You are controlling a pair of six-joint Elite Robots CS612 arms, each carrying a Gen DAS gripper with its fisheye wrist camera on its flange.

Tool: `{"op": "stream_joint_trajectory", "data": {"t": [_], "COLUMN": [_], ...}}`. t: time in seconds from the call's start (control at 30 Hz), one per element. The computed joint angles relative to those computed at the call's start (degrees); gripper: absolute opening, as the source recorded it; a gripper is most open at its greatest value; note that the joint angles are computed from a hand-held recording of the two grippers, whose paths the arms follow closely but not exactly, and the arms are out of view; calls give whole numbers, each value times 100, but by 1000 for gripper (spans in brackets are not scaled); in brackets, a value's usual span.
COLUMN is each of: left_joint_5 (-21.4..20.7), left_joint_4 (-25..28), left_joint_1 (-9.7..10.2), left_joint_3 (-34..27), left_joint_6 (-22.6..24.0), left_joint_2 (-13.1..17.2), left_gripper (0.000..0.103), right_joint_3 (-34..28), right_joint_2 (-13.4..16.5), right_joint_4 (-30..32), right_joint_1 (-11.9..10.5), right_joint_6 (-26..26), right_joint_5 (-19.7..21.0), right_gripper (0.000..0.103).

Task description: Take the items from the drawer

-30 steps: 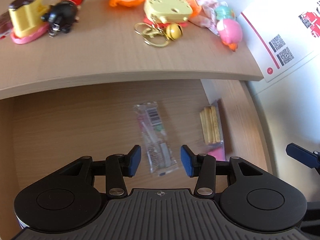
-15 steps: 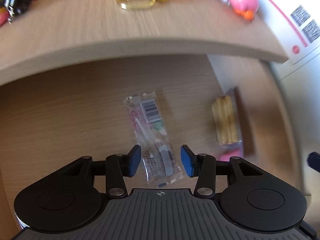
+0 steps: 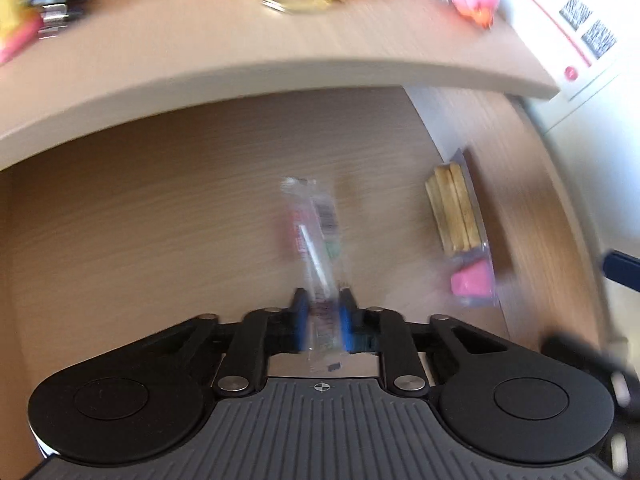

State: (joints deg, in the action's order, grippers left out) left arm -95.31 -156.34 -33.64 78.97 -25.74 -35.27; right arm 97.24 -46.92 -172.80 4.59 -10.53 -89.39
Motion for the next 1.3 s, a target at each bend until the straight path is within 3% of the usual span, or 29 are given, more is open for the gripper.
{"op": "stream_joint_trajectory", "data": {"t": [0.03, 0.13, 0.27, 0.33, 0.43, 0.6, 0.77, 1.03, 1.13, 1.3], "left_joint_5": [-20, 60, 98, -251, -651, -733, -171, -74, 59, -185], "left_joint_4": [-140, -496, -760, -681, -595, -631, -434, 73, 450, 451], "left_joint_1": [28, 88, 189, 313, 339, 240, 80, -29, -79, -99], "left_joint_3": [164, 618, 960, 862, 661, 644, 436, 39, -131, -244], "left_joint_6": [-1, -81, -277, -351, -449, -353, -636, -383, -221, 74], "left_joint_2": [-96, -360, -524, -488, -374, -312, -178, -21, 18, 94], "left_gripper": [9, 9, 9, 9, 13, 17, 18, 19, 33, 34], "right_joint_3": [-60, -349, -907, -1165, -1248, -980, -615, -447, -365, -340], "right_joint_2": [19, 132, 395, 508, 507, 374, 197, 139, 105, 146], "right_joint_4": [97, 515, 1251, 1638, 1894, 1569, 1206, 1086, 979, 728], "right_joint_1": [6, 26, 75, 114, 81, 148, 126, 48, 50, 68], "right_joint_6": [67, 349, 623, 707, 772, 598, 657, 901, 790, 626], "right_joint_5": [-17, -64, -141, -245, 172, -21, -185, -153, -111, -137], "right_gripper": [70, 59, 58, 57, 57, 57, 57, 57, 57, 57]}}
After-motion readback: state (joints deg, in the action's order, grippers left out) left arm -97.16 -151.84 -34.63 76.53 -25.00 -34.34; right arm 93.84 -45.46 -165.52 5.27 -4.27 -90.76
